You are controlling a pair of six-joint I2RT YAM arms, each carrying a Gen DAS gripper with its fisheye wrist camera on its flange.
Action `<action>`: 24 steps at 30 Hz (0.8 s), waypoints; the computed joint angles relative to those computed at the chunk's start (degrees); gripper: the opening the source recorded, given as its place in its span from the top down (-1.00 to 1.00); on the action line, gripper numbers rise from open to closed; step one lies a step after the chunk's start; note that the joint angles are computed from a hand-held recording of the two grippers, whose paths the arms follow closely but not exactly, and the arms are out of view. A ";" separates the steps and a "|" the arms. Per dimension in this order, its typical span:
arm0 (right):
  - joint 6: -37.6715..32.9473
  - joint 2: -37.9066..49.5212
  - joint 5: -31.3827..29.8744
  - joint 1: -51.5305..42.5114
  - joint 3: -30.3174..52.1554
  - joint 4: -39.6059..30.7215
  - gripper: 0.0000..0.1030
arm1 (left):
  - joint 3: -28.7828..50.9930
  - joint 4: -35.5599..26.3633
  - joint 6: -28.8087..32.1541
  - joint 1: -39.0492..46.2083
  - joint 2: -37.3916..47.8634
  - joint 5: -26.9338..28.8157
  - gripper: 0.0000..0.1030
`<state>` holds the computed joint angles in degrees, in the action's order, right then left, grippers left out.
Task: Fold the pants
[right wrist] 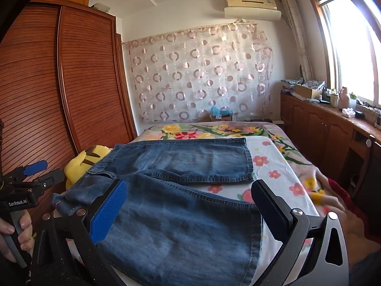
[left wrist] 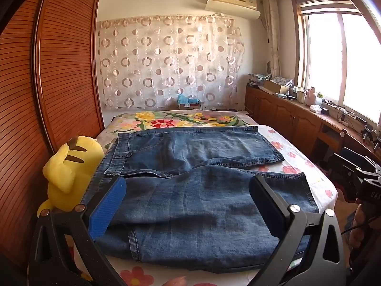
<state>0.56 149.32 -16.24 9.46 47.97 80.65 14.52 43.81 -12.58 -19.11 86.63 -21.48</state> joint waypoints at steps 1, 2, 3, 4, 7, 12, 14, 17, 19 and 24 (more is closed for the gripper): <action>0.00 0.00 0.00 0.00 0.00 0.00 -1.00 | 0.00 0.00 0.00 0.00 0.00 0.00 -1.00; 0.03 0.01 0.10 0.07 -0.08 0.10 -1.00 | 0.04 -0.11 -0.01 0.04 0.01 0.05 -1.00; 0.02 0.02 -0.17 -0.11 0.02 0.01 -1.00 | 0.05 -0.19 -0.03 0.05 -0.06 0.08 -1.00; 0.01 0.01 -0.20 -0.10 0.00 0.00 -1.00 | 0.05 -0.19 -0.03 0.05 -0.06 0.08 -1.00; 0.01 0.15 -0.13 0.01 0.18 0.06 -1.00 | 0.07 -0.26 -0.01 0.02 -0.09 -0.01 -1.00; -0.03 0.15 -0.08 0.06 0.15 0.03 -1.00 | 0.10 -0.32 -0.03 0.05 -0.08 0.06 -1.00; 0.06 0.19 -0.12 0.05 0.14 0.12 -1.00 | 0.14 -0.44 -0.03 0.05 -0.08 0.05 -1.00; 0.07 0.20 0.08 0.20 0.24 -0.02 -1.00 | 0.14 -0.44 -0.03 0.05 -0.08 0.05 -1.00; 0.04 0.10 -0.12 0.08 0.20 -0.12 -1.00 | 0.12 -0.16 0.03 0.03 0.07 -0.04 -1.00; 0.03 0.14 -0.23 0.03 0.21 -0.09 -1.00 | 0.21 2.40 -0.59 -1.35 2.82 -1.33 -1.00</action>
